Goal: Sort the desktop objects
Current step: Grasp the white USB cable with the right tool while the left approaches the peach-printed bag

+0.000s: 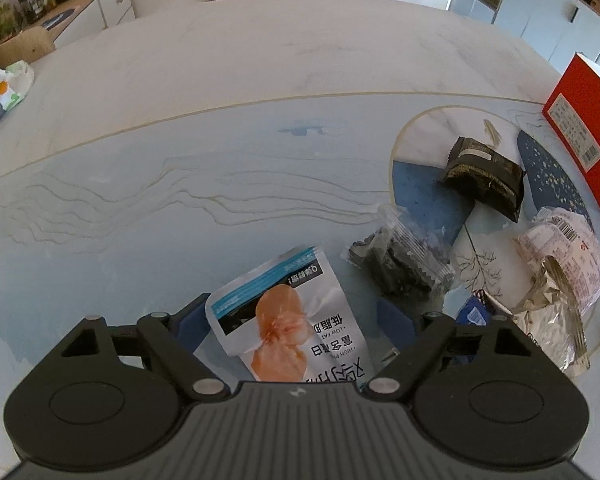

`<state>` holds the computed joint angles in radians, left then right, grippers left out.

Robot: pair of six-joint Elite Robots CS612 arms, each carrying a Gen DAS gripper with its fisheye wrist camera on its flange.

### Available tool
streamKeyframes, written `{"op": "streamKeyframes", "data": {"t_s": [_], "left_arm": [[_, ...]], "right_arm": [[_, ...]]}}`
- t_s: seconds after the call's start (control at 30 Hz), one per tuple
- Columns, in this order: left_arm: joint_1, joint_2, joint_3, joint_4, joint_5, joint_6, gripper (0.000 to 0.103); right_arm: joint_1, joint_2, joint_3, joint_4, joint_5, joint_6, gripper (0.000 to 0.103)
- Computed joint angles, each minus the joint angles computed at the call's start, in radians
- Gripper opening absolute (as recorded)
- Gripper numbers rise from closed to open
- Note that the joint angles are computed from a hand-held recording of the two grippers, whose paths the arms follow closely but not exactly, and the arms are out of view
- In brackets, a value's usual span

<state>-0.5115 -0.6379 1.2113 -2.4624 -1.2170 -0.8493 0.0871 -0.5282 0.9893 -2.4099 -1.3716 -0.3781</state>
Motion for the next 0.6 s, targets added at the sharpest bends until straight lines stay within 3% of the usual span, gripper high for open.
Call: {"op": "streamKeyframes", "data": {"t_s": [0.23, 0.37, 0.6], "left_arm": [[-0.005, 0.001, 0.0, 0.003, 0.024, 0.021, 0.082], [-0.006, 0.002, -0.001, 0.002, 0.03, 0.017, 0.073], [-0.007, 0.001, 0.003, -0.01, 0.033, 0.025, 0.067]], "right_arm": [[0.006, -0.001, 0.006, -0.02, -0.008, -0.015, 0.055], [0.008, 0.0, 0.001, -0.013, -0.006, -0.009, 0.049], [0.01, -0.001, 0.004, -0.03, -0.016, 0.007, 0.026]]}}
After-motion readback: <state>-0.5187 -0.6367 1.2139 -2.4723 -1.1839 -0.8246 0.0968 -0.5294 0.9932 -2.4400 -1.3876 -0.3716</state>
